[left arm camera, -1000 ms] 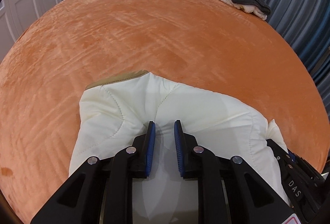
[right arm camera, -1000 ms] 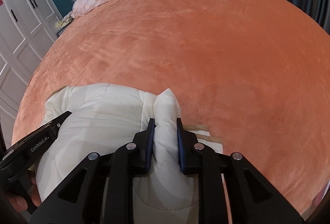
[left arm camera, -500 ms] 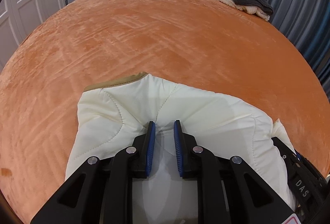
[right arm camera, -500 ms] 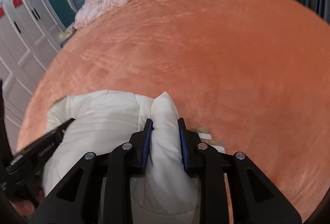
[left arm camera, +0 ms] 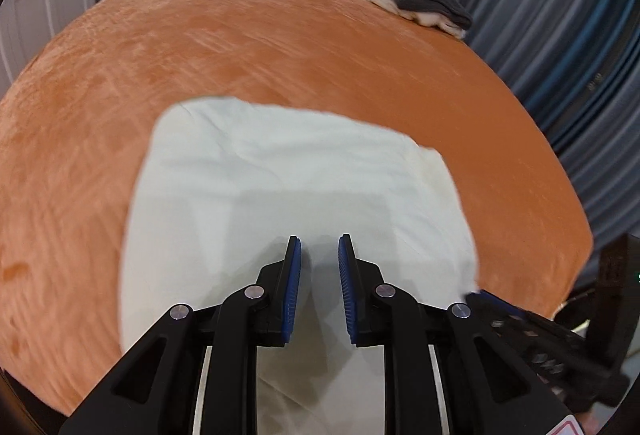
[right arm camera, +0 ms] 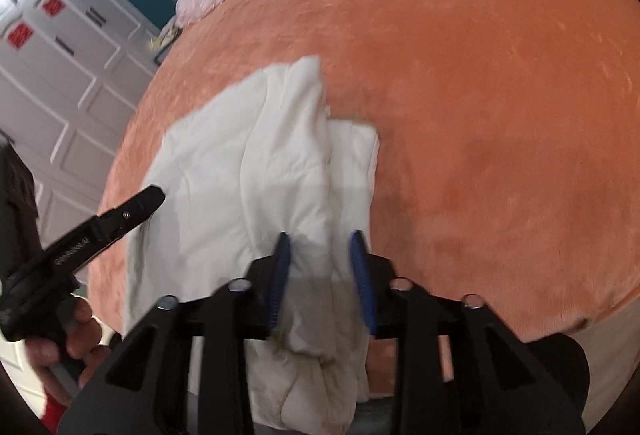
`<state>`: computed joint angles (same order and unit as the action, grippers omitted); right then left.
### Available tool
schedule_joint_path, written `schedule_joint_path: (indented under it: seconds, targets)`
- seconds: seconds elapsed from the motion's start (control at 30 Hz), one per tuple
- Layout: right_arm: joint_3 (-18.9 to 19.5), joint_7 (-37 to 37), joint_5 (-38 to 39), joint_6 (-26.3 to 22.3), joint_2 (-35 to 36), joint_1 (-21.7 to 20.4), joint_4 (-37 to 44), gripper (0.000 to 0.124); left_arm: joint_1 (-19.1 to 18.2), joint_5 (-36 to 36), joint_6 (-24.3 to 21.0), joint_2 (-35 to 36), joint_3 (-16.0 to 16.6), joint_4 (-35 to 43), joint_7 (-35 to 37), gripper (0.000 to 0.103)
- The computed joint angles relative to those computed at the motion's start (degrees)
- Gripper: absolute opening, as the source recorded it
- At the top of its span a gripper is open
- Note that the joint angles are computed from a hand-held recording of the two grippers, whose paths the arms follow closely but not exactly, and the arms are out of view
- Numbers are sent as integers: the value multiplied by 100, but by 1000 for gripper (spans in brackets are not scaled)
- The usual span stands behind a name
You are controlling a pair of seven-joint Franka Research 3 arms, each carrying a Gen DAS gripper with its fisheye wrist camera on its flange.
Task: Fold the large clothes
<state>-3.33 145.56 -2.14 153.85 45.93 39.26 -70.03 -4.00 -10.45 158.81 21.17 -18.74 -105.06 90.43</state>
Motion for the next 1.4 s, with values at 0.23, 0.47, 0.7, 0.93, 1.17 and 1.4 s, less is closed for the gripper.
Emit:
schedule_joint_path:
  seconds: [0.23, 0.47, 0.7, 0.93, 1.17, 1.4]
  targets:
    - [14, -51, -22, -478, 474, 8, 670, 13, -385, 894, 234, 180, 317, -92, -606, 17]
    - [39, -131, 9, -511, 691, -45, 901, 12, -733, 1762, 507, 385, 677, -32, -1263, 17]
    - [-25, -109, -56, -508, 764, -4, 962, 10, -829, 2331, 598, 522, 795, 63, -1718, 17]
    - [-62, -78, -116, -480, 721, 42, 877, 10, -930, 2756, 679, 518, 912, 26, -2084, 17]
    - [-49, -6, -155, -519, 650, 57, 851, 12, -405, 2328, 728, 459, 358, -59, -1717, 18]
    - [-146, 227, -170, 40, -237, 129, -294, 51, 905, 162, 246, -259, -767, -529, -139, 40]
